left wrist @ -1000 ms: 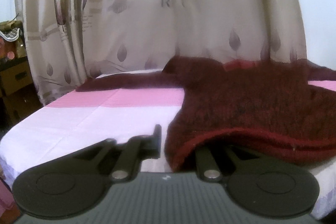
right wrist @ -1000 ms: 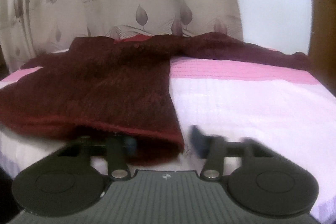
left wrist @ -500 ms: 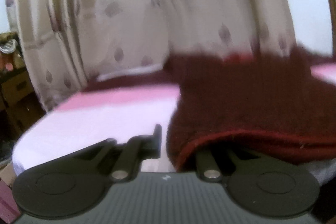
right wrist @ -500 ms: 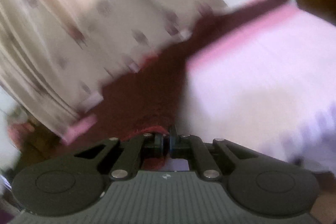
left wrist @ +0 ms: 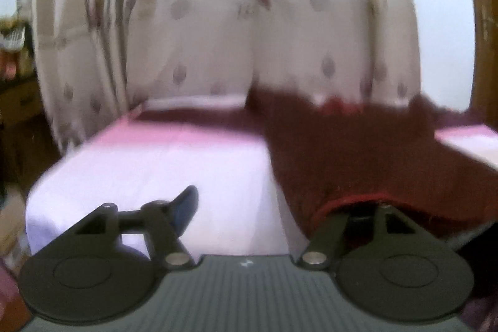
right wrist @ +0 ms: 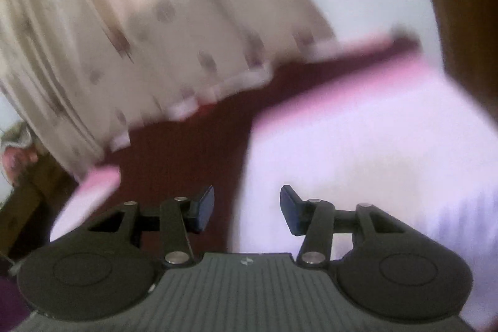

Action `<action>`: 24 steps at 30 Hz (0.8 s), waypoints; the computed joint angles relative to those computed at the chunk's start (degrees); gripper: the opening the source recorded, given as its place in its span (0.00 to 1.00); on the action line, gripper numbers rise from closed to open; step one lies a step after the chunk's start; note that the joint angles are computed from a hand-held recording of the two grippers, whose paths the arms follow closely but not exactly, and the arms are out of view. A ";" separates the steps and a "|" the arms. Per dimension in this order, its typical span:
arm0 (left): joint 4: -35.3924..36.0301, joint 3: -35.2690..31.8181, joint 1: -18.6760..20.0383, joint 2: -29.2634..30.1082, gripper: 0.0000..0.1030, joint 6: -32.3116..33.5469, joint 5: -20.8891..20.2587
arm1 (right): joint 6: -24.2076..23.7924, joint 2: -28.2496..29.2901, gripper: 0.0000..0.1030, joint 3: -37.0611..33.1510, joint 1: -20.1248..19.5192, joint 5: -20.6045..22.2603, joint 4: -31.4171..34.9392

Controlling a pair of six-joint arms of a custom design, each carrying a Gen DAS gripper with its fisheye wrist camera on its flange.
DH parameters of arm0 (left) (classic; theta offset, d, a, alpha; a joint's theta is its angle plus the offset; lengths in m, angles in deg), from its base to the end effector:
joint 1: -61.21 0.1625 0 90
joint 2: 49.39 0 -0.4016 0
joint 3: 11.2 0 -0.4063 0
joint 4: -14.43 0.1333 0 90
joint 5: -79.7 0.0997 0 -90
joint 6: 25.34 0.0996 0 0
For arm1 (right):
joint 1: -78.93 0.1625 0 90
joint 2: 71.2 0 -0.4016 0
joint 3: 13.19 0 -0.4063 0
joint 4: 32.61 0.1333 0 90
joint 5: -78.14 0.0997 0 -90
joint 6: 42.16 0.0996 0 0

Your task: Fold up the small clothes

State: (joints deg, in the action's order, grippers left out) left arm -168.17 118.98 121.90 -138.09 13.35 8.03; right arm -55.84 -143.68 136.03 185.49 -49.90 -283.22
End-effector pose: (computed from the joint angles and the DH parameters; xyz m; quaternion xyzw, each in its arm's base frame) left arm -0.0766 -0.4727 0.3131 0.4411 0.7768 -0.4128 0.1780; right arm 0.1552 -0.2697 0.2408 -0.0268 -0.7358 0.6377 0.2265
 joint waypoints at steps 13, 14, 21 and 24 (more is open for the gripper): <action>18.40 -3.56 3.12 -2.82 0.76 1.71 5.73 | -23.04 5.92 0.65 -32.81 -12.49 9.84 32.50; 19.48 -3.65 3.71 -3.60 0.76 0.86 6.49 | -22.84 6.37 0.65 -33.31 -12.80 9.93 33.19; 37.02 -12.51 7.61 -3.35 0.75 -4.73 1.56 | -25.45 12.04 0.71 -45.66 -14.71 11.21 40.28; 37.76 -12.50 8.41 -4.17 0.75 -1.78 1.47 | -24.97 14.65 0.73 -50.46 -15.82 9.37 44.39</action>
